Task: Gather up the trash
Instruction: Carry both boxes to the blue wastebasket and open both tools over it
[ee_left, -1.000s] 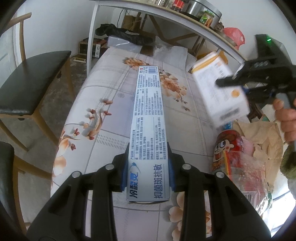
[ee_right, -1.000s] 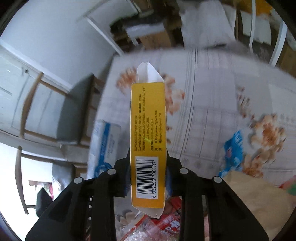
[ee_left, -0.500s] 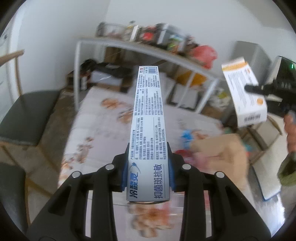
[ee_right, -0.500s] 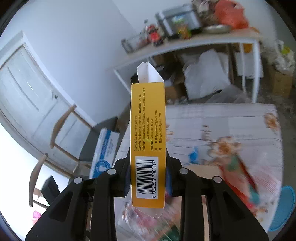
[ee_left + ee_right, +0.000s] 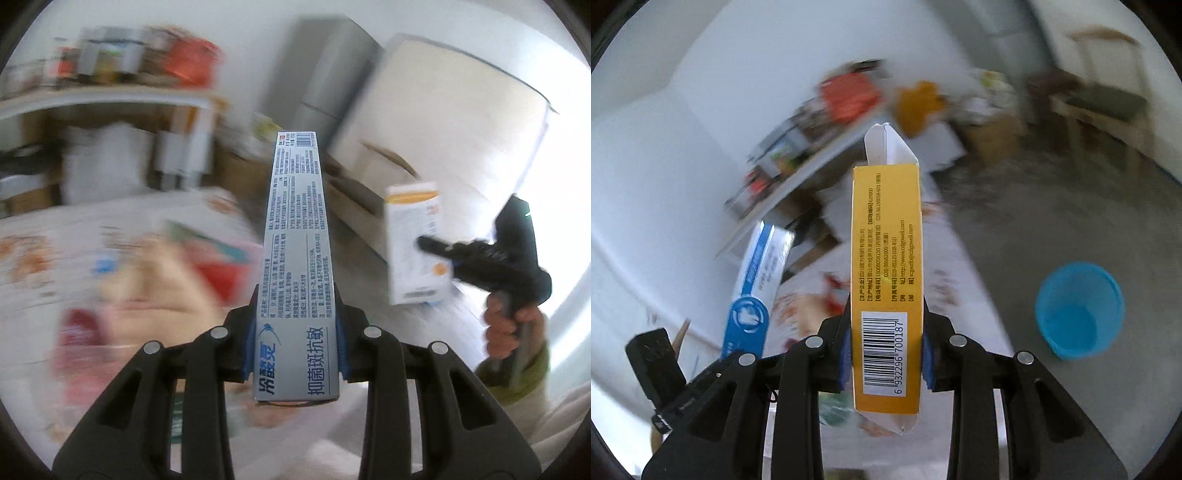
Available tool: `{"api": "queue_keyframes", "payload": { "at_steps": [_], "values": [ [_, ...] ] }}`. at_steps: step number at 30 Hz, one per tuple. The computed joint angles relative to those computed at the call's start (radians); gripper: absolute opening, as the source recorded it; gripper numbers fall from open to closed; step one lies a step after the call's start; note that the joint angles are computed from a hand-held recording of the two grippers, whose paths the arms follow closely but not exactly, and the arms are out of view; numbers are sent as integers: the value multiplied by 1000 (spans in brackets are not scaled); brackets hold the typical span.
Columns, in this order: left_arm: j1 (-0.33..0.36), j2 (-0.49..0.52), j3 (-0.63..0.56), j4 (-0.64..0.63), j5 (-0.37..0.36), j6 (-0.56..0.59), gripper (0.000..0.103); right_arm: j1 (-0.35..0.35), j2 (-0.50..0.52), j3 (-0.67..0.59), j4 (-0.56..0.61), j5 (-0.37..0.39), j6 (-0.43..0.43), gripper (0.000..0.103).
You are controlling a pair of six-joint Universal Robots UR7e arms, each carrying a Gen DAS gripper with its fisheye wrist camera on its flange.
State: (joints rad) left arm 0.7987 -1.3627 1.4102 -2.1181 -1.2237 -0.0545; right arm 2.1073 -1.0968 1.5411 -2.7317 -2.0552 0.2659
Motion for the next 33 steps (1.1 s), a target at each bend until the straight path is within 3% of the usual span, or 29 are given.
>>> {"api": "queue_keyframes", "payload": {
  "at_steps": [4, 6, 13, 18, 19, 20, 21, 22, 24, 27, 33],
  "values": [
    [4, 165, -120, 140, -140, -12, 31, -81, -131, 197, -74, 9, 142, 29],
    [4, 235, -168, 202, -155, -14, 31, -139, -182, 272, -92, 50, 211, 29],
    [15, 513, -392, 394, -82, -8, 31, -300, -199, 364, -136, 117, 301, 29],
    [18, 713, -612, 477, -18, 36, 32, -409, -124, 263, -116, 134, 317, 31],
    [19, 751, -648, 465, -8, 47, 34, -435, -97, 229, -129, 140, 317, 33],
    [18, 774, -660, 443, 3, 56, 52, -458, -91, 225, -143, 155, 310, 38],
    [17, 792, -671, 426, 23, 60, 61, -485, -71, 202, -135, 154, 321, 51],
    [12, 799, -663, 386, 46, 64, 67, -500, -54, 185, -126, 131, 334, 55],
    [12, 804, -663, 353, 64, 56, 67, -531, -32, 164, -99, 103, 351, 55],
    [21, 768, -637, 340, 16, 32, 67, -555, -40, 199, -123, 122, 369, 55],
    [15, 680, -546, 257, 33, 46, 67, -536, -71, 278, -161, 89, 329, 55]
  ]
}}
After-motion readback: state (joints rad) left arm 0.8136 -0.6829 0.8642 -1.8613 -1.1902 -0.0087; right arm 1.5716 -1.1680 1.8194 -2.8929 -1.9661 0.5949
